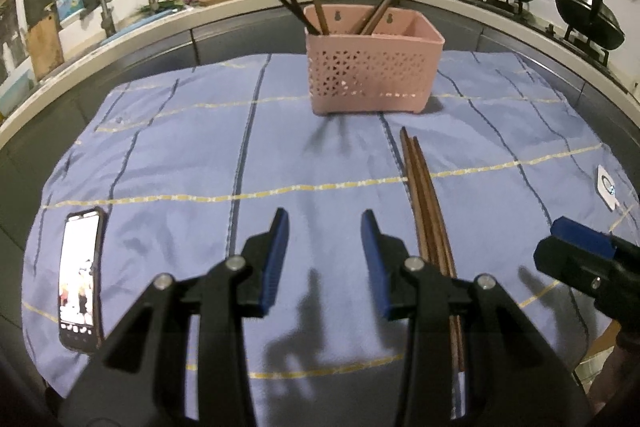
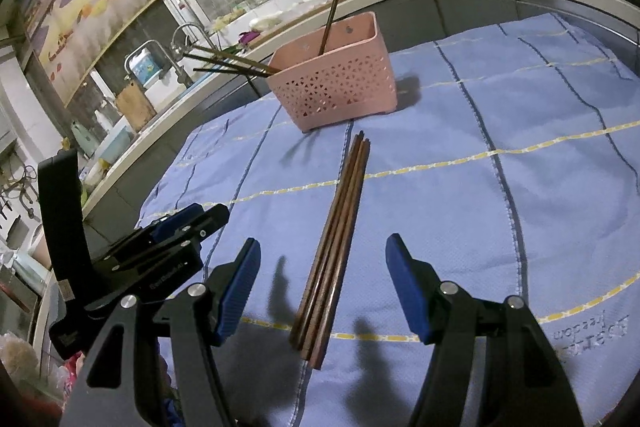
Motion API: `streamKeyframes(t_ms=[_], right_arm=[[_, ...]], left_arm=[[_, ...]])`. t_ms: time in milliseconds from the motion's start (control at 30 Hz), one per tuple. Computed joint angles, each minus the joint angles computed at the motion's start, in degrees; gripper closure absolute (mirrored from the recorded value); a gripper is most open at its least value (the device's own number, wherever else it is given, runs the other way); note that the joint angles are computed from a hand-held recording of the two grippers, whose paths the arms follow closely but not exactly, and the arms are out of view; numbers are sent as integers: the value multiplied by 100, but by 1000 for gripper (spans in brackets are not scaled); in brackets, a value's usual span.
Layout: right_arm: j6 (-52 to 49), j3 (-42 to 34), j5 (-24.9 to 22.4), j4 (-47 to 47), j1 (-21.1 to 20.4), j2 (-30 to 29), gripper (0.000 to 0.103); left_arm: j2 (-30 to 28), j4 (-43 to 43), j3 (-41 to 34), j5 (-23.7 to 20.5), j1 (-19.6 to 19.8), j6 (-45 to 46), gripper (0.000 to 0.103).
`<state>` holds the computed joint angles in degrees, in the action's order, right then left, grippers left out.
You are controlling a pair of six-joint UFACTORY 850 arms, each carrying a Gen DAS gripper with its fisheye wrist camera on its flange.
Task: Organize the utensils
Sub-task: 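Move both open grippers down over the loose brown chopsticks on the cloth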
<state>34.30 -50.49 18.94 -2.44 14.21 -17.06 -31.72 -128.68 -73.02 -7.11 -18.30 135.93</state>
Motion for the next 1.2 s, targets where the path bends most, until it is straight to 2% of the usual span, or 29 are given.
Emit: streamKeyframes(t_ms=[300, 567, 700, 900, 1000, 1200], right_arm=[[274, -55, -59, -297, -26, -65, 38], [471, 34, -26, -408, -84, -40, 40], [704, 48, -52, -614, -142, -65, 44], [837, -17, -258, -736, -183, -162, 46], [1377, -72, -385, -1250, -220, -258, 47], [2085, -73, -392, -1948, -284, -336, 48]], left_arm=[[-100, 1656, -100, 27, 1, -1675, 68], [-251, 4920, -266, -341, 9, -4861, 68], [-357, 5894, -374, -620, 36, -5886, 68], [-508, 6535, -534, -1102, 79, -6557, 68], [-595, 6700, -626, -1355, 117, -6749, 68], [-683, 6965, -727, -1488, 60, -6968, 68]])
